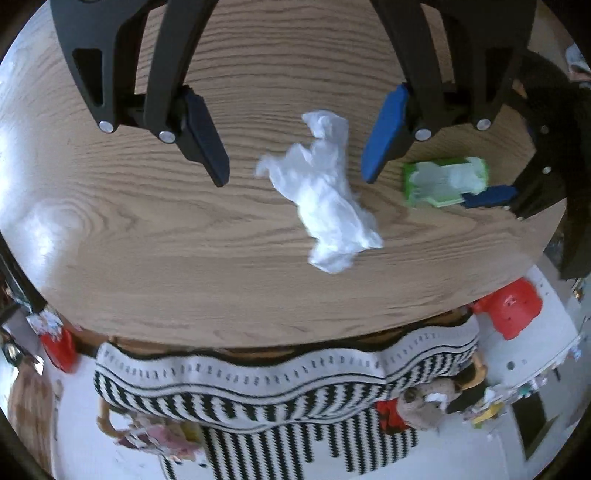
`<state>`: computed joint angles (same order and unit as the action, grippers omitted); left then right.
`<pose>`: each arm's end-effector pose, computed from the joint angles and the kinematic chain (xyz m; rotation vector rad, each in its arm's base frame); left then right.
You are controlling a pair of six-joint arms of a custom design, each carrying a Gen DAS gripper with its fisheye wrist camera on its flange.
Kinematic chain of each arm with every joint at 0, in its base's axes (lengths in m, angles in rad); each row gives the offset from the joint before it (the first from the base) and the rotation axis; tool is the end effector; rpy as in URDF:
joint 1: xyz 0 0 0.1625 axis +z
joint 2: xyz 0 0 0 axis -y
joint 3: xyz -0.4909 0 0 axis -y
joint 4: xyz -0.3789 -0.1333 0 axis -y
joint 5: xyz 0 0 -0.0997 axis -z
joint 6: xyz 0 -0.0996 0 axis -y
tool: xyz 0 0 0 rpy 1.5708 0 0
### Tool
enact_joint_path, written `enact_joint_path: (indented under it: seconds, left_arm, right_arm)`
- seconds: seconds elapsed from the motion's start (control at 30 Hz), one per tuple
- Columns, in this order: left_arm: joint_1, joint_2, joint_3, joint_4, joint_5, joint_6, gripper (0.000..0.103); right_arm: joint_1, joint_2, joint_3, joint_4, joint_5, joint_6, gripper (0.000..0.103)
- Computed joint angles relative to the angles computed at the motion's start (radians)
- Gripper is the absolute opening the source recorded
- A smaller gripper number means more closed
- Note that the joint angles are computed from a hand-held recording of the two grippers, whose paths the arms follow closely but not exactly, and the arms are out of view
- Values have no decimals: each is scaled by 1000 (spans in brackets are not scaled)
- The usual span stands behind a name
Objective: Collect trash
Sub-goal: 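Grasp the green-white plastic tray with the left tool while the right tool grasps the white tissue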
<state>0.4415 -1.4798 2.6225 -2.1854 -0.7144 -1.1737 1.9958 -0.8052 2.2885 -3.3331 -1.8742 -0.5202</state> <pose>-0.1416 -0.2976 0.2001 0.2269 2.2480 -0.6881 0.2986 -0.4086 0.0751 1.2223 -2.5231 0.3727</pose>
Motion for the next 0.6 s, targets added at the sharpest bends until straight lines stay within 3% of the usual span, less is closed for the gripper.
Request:
enact_joint_path:
  seconds: [0.07, 0.2, 0.3, 0.5, 0.53, 0.6]
  left_arm:
    - [0, -9, 5, -12, -7, 30, 98]
    - [6, -13, 6, -27, -9, 60, 98]
    - [12, -15, 7, -32, -1, 67, 97]
    - [0, -29, 28, -42, 31, 53, 92]
    - [-4, -27, 28, -36, 35, 40, 90]
    - [-18, -32, 30, -9, 57, -1, 67]
  right_arm:
    - [8, -8, 5, -5, 0, -22, 77]
    - [29, 30, -24, 3, -84, -50, 77]
    - [20, 55, -45, 40, -96, -48, 72]
    - [19, 79, -43, -12, -98, -111, 71]
    - [18, 80, -42, -14, -98, -113, 71]
    - [19, 78, -38, -17, -94, -114, 64]
